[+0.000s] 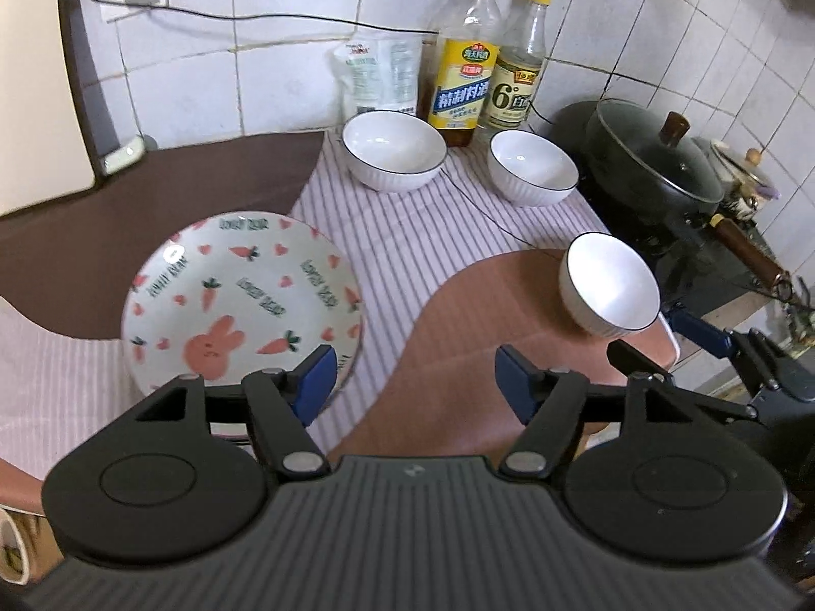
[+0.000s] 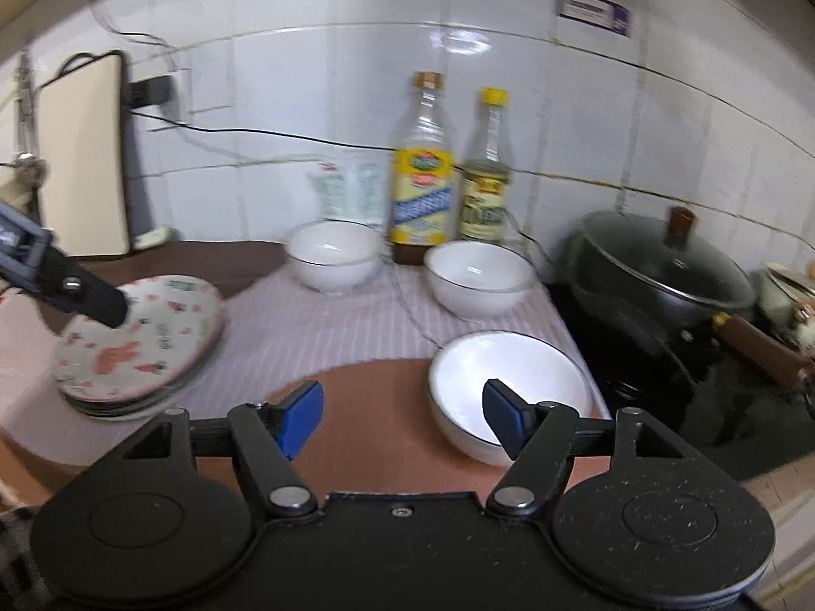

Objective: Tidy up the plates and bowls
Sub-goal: 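Move the left gripper to the white bowl on the mat and grasp its rim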

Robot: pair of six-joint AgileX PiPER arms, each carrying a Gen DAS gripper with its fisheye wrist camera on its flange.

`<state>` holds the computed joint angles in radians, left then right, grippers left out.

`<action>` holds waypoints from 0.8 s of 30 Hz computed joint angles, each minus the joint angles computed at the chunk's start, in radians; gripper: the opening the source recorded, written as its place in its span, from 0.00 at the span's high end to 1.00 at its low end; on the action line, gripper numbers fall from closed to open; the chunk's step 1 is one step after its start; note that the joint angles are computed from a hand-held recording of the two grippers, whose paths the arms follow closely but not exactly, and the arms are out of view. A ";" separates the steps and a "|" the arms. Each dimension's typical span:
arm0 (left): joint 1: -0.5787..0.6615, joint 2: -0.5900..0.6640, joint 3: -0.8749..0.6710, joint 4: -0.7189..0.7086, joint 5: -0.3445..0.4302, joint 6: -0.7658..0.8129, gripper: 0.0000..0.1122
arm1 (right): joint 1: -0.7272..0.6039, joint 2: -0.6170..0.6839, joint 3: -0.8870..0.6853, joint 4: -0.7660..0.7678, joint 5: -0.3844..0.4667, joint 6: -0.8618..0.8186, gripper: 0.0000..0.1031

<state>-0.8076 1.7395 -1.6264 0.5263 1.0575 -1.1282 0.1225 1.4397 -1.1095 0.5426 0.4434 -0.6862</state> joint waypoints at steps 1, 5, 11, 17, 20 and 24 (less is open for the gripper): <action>0.004 0.006 0.006 -0.005 -0.018 -0.008 0.38 | -0.010 0.007 0.009 0.015 -0.016 -0.015 0.24; 0.014 0.043 0.009 -0.022 -0.076 -0.025 0.38 | -0.041 0.014 0.075 0.168 -0.099 -0.205 0.11; -0.014 0.120 -0.027 0.043 -0.127 -0.053 0.35 | -0.081 0.069 0.114 0.335 -0.156 -0.409 0.09; -0.012 0.213 -0.104 0.038 -0.183 -0.048 0.27 | -0.130 0.150 0.137 0.677 -0.176 -0.712 0.07; -0.010 0.260 -0.143 0.072 -0.224 -0.080 0.26 | -0.152 0.192 0.126 0.773 -0.136 -0.818 0.07; 0.003 0.326 -0.200 0.075 -0.266 -0.108 0.25 | -0.150 0.251 0.100 0.846 -0.134 -0.913 0.07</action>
